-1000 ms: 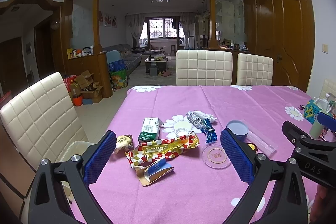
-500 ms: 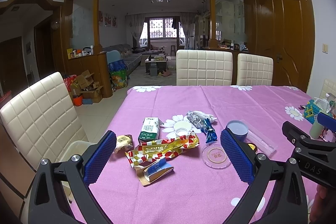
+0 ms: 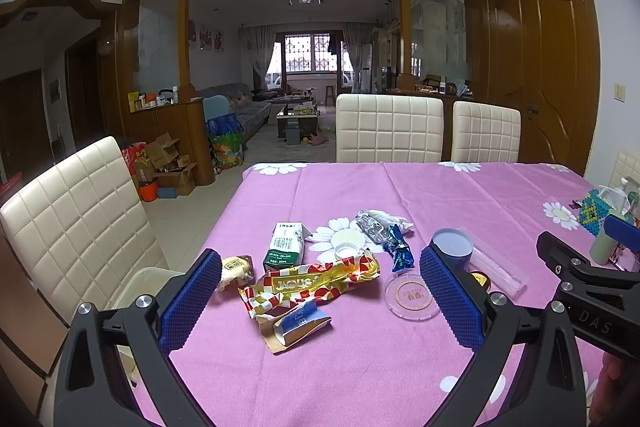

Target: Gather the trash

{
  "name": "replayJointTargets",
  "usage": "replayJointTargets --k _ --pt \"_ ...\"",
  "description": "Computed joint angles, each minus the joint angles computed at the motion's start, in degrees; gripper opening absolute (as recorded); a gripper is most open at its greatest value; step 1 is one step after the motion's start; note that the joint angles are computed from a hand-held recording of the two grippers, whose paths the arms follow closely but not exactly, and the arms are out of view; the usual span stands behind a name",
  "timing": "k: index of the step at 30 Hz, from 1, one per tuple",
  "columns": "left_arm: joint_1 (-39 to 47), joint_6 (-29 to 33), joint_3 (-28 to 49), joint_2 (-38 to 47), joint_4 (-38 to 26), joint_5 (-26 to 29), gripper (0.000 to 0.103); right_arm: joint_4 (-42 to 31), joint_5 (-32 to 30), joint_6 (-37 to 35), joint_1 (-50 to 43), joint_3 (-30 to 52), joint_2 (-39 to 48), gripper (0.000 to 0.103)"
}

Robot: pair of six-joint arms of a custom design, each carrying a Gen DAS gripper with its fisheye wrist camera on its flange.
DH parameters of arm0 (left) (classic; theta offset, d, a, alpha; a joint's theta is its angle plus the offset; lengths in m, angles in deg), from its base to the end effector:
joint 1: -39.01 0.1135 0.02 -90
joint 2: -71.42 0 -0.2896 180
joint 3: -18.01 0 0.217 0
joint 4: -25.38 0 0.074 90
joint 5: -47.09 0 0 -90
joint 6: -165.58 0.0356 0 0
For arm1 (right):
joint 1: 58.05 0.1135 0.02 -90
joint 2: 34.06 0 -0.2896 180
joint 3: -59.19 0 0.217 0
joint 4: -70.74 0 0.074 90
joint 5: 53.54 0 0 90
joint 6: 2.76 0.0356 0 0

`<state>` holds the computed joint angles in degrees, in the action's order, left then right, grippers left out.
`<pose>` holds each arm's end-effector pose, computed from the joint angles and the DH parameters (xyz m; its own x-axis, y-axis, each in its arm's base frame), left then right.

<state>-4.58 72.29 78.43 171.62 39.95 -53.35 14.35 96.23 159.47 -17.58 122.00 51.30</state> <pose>0.2483 -0.2275 0.2132 -0.3401 0.2458 -0.9077 0.5407 0.8408 0.0251 0.1832 0.1159 0.2287 -0.4190 0.2728 -0.8661 0.6497 0.7563 -0.0761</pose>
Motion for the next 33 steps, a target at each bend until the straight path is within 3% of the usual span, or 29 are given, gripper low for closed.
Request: replayJointTargets --k 33 --pt "0.2 0.0 -0.2 0.0 0.1 0.3 0.097 0.7 0.1 -1.0 -0.9 -0.5 -0.1 0.100"
